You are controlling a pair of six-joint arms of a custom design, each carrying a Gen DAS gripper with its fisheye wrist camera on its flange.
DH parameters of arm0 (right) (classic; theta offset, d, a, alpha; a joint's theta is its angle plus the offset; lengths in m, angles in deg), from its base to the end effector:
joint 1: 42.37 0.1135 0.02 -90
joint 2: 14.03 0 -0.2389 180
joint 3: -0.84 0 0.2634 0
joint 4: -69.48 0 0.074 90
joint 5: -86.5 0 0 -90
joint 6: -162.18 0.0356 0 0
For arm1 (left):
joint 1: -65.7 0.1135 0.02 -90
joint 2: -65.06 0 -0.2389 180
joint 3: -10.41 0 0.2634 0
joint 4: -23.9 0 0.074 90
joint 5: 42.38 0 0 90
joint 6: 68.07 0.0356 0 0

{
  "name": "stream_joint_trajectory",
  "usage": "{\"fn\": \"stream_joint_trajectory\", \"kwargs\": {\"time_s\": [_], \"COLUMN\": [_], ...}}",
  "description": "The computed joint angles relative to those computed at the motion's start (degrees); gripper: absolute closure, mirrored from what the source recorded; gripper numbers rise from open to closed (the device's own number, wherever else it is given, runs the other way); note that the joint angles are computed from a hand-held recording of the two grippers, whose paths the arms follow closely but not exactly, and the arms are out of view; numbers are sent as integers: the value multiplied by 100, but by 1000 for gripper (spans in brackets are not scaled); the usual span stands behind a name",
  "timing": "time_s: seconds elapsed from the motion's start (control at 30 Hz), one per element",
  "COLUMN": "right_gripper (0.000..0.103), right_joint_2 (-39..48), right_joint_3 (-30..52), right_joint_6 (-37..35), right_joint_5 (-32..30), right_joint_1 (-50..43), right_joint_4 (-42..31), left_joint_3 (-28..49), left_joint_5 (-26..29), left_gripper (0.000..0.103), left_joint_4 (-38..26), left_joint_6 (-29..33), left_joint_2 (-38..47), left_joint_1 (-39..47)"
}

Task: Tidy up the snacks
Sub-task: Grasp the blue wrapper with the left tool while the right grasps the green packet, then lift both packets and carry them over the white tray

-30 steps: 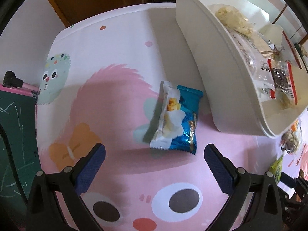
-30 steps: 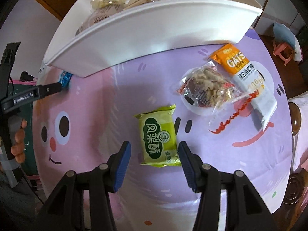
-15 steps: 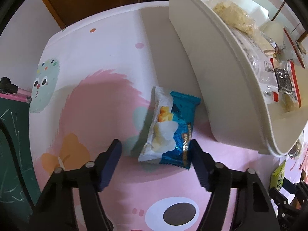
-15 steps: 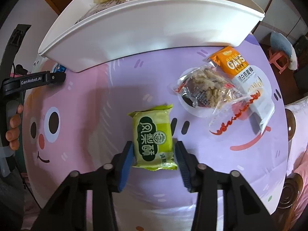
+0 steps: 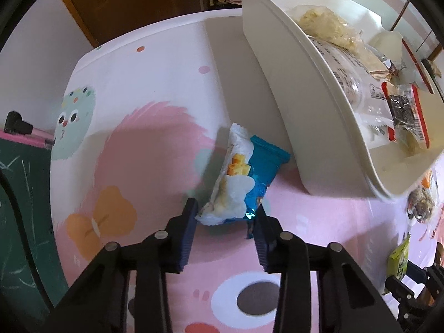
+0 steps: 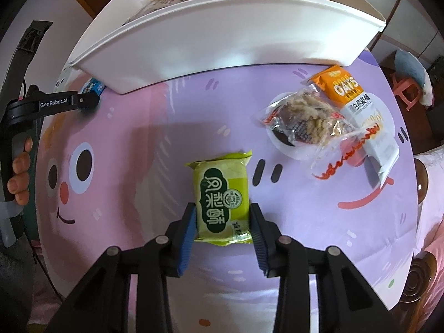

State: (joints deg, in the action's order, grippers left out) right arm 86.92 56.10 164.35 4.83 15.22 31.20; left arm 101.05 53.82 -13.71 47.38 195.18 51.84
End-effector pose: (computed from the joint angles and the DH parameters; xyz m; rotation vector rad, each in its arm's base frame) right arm 0.1442 0.2175 0.0509 0.8943 2.8348 0.0947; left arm 0.3891 -0.1000 0.0221 0.9936 2.7290 -0.1233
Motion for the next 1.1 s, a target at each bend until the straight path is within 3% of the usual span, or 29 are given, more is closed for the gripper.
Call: {"fn": "stream_joint_trajectory", "kwargs": {"time_s": [0.23,0.3,0.5,0.73,0.93,1.1], "right_gripper": [66,66,66,66,65,65], "right_joint_2": [-195,-259,-563,-1428,-2247,-2921], "right_joint_3": [185,286,374,497,801,1180], "right_joint_6": [-21,-30,-151,-471,-833,-1307], "right_joint_5": [103,128,255,679,1278,1772], "right_joint_1": [178,228,364,341,131,-277], "right_joint_4": [-292,-437,-745,-1536,-2438,-3225], "left_joint_3": [-1229,-1195,-2050,-2479,-2325,-1833], "left_joint_5": [229,321,513,1019,1385,1430], "left_gripper": [69,69,69,69,69,69], "left_joint_4": [110,-153,-543,-1326,-1600,-1646], "left_joint_6": [367,665,1147,1301,718,27], "left_joint_2": [-1057,-1182,-2125,-3423,-4435,-4759], "left_joint_1": [292,548,931,891,263,-238]}}
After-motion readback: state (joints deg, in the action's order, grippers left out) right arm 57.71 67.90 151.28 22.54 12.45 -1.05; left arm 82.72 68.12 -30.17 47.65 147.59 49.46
